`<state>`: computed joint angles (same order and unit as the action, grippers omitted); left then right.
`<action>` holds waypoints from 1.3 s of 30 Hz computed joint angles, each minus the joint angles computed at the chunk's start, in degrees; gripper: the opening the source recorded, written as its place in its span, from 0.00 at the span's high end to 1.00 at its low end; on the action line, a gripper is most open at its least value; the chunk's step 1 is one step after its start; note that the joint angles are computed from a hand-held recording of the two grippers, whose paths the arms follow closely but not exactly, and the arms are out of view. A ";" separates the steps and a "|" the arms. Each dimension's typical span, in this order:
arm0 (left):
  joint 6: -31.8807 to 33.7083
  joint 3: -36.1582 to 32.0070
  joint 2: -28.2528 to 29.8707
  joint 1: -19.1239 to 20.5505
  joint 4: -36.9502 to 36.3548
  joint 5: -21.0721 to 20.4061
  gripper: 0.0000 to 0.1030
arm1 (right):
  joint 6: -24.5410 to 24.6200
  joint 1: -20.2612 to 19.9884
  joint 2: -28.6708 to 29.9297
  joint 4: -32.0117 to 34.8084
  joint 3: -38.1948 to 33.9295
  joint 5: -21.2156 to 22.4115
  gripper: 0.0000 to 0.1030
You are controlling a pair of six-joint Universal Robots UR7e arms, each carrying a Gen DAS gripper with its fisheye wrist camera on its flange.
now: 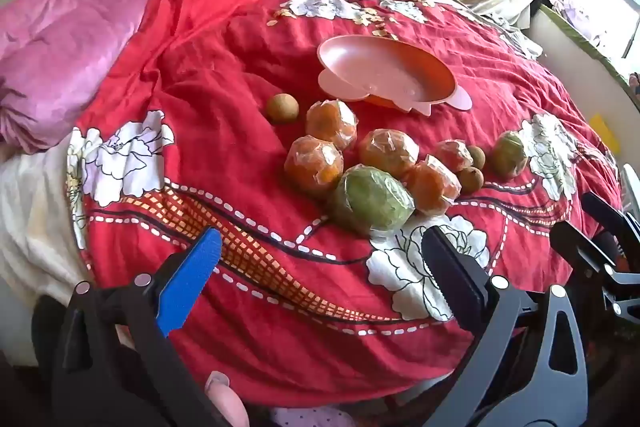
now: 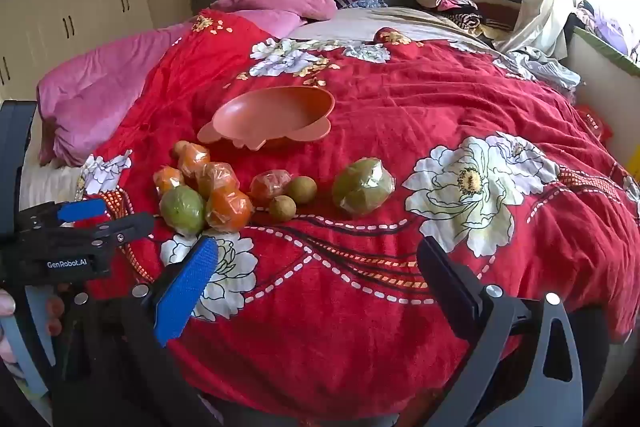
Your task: Organize fruits
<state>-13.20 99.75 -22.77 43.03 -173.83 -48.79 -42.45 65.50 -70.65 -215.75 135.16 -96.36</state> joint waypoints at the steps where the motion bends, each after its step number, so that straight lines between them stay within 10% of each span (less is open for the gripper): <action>1: 0.00 0.02 -0.02 -0.01 -0.08 -0.09 0.08 | -0.03 0.21 0.04 0.02 -0.01 -0.60 0.04; 39: -0.15 1.46 -1.35 -0.67 -0.91 0.59 0.08 | -1.06 0.68 -0.12 -1.53 0.68 -0.78 0.04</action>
<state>-13.34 101.21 -24.11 42.36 -174.74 -48.21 -43.51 66.17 -70.78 -217.28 135.84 -97.14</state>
